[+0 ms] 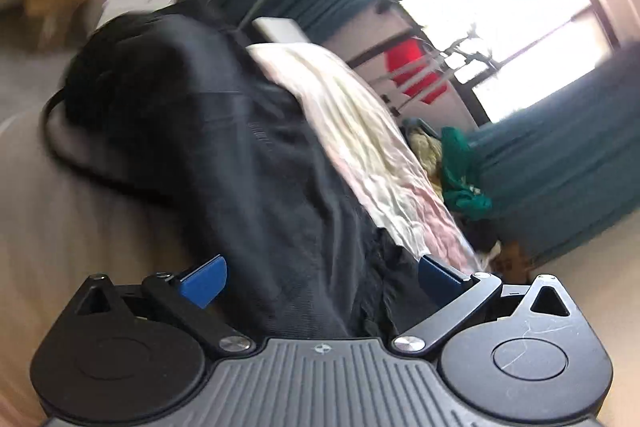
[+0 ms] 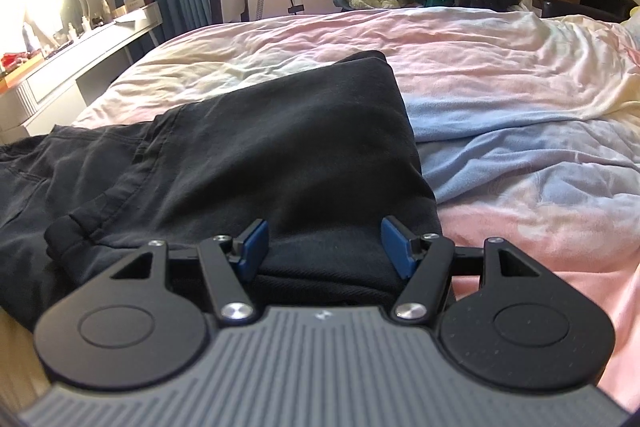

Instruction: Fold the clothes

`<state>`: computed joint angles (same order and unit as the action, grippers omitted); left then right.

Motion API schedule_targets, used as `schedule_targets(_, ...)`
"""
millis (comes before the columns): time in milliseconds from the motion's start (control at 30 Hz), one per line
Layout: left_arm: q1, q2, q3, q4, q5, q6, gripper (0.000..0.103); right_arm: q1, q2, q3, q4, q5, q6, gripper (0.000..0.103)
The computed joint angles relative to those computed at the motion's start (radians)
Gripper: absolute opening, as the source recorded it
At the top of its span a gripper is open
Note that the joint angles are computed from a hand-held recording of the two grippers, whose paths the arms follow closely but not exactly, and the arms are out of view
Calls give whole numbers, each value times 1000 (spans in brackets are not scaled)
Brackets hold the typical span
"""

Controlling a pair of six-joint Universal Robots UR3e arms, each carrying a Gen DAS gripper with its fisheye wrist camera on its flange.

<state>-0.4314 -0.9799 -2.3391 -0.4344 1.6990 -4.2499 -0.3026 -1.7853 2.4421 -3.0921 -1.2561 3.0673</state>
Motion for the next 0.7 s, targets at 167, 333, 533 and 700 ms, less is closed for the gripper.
schedule_targets(167,361,263,-146,-187,-323,-27,103,26,-8,-8,10,-41,5,64)
schedule_targets(333,575,218,-250,-66,-462,-116,99,33,-17,-6,16,-56,-6,64)
schedule_targets(533,526,-38,-203,200,-184,-112,85,-18,-79,-9,55,20,-16,64)
schedule_targets(700,520,-142,-196,264,-122,-102,57,4,-37,-37,80,46,-19,64)
